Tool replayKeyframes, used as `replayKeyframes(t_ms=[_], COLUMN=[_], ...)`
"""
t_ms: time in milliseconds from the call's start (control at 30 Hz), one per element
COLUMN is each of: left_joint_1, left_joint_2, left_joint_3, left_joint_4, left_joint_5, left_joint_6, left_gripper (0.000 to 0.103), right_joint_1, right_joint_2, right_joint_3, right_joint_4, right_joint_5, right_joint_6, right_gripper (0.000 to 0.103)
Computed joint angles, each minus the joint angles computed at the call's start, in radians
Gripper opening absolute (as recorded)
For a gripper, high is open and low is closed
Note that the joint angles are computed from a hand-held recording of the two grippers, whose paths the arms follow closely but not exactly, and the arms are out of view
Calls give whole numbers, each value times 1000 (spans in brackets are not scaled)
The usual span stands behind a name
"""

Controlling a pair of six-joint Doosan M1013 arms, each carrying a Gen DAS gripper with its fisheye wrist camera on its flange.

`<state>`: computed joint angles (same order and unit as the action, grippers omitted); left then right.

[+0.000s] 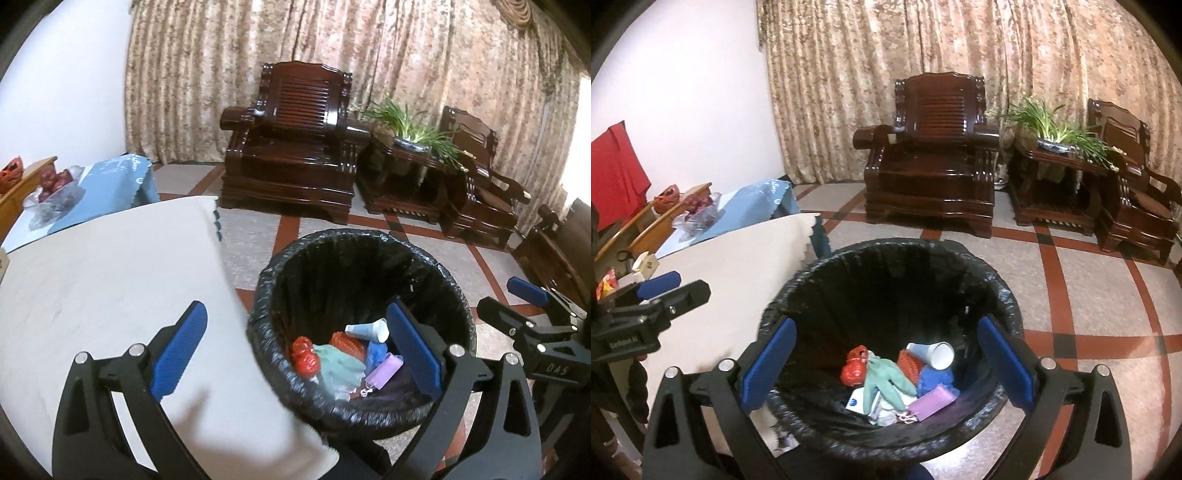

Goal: Collect trash

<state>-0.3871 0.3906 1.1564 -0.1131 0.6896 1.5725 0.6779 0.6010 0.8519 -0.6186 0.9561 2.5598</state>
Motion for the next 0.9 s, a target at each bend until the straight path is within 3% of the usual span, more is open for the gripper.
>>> replayKeyframes(t_ms=[900], left_joint_1=[3], left_joint_2=[-154], left_joint_3=[143], left_joint_4=[143], left_joint_5=[-103], left_joint_6=[-132], left_gripper=[95], right_joint_1=[65], right_joint_2=[-2], right_joint_3=[-66], right_joint_4=[-29], right_joint_5=[-14], right_joint_6=[-61], right_gripper=[97])
